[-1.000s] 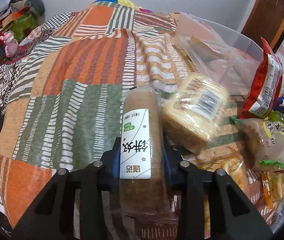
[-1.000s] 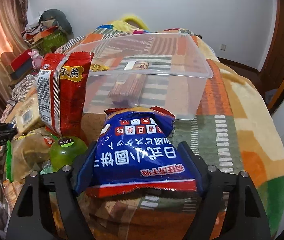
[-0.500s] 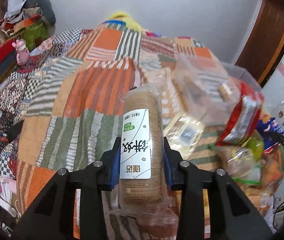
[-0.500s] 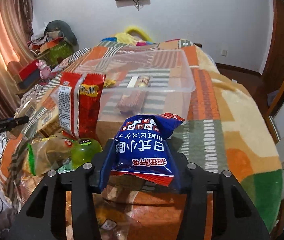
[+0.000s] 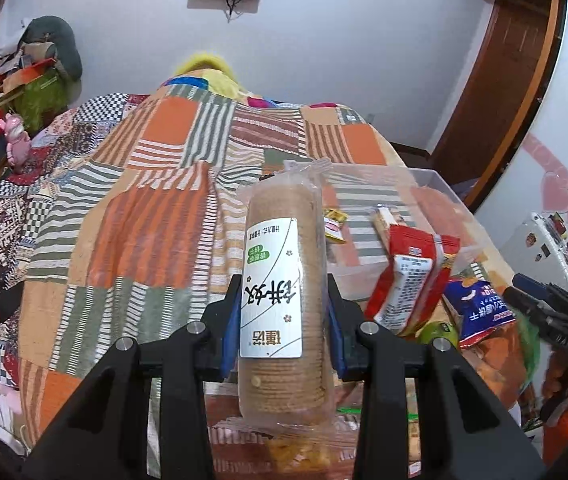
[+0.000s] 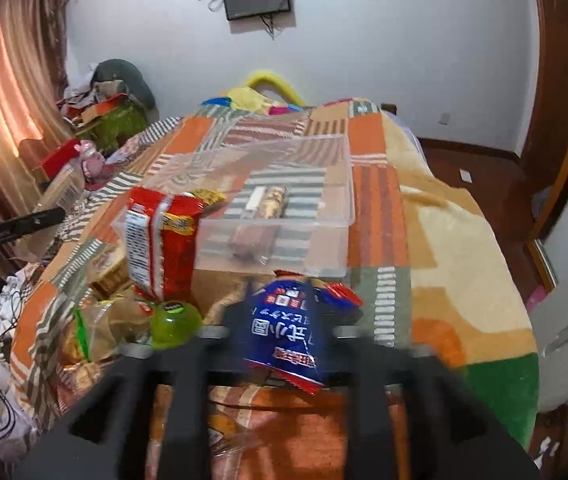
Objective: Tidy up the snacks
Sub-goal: 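Carry the cracker roll and blue bag into the clear box and release both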
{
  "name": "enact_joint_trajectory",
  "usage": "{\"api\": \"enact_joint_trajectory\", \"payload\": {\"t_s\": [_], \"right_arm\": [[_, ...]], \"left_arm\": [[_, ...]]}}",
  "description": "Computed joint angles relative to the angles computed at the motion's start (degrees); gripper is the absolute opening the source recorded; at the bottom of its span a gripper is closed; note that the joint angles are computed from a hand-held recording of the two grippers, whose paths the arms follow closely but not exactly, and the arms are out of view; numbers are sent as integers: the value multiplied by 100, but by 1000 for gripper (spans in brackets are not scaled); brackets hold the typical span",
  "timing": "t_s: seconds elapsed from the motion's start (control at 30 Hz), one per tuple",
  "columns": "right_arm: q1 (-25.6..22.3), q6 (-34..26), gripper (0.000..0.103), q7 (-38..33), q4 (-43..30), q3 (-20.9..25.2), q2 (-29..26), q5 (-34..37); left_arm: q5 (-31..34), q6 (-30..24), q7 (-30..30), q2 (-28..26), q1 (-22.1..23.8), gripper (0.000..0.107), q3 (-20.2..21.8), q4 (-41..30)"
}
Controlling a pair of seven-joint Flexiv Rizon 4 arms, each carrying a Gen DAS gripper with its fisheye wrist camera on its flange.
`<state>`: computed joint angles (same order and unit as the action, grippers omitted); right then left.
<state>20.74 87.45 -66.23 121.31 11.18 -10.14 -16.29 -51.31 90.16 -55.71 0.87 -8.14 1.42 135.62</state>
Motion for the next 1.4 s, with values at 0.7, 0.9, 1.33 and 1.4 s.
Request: {"api": "enact_joint_trajectory", "payload": {"t_s": [0.7, 0.9, 1.33, 1.4], "right_arm": [[331, -151, 58, 424, 119, -331, -153, -383], [353, 319, 57, 957, 382, -633, 182, -1114], [553, 717, 58, 1472, -609, -1180, -546, -1713], [439, 546, 58, 1270, -863, -974, -739, -1501]], "left_arm": [[-214, -33, 97, -121, 8, 36, -99, -143], [8, -45, -48, -323, 131, 36, -210, -492], [813, -650, -622, -1138, 611, 36, -560, -1541], [890, -776, -683, -1287, 690, 36, -621, -1700]]}}
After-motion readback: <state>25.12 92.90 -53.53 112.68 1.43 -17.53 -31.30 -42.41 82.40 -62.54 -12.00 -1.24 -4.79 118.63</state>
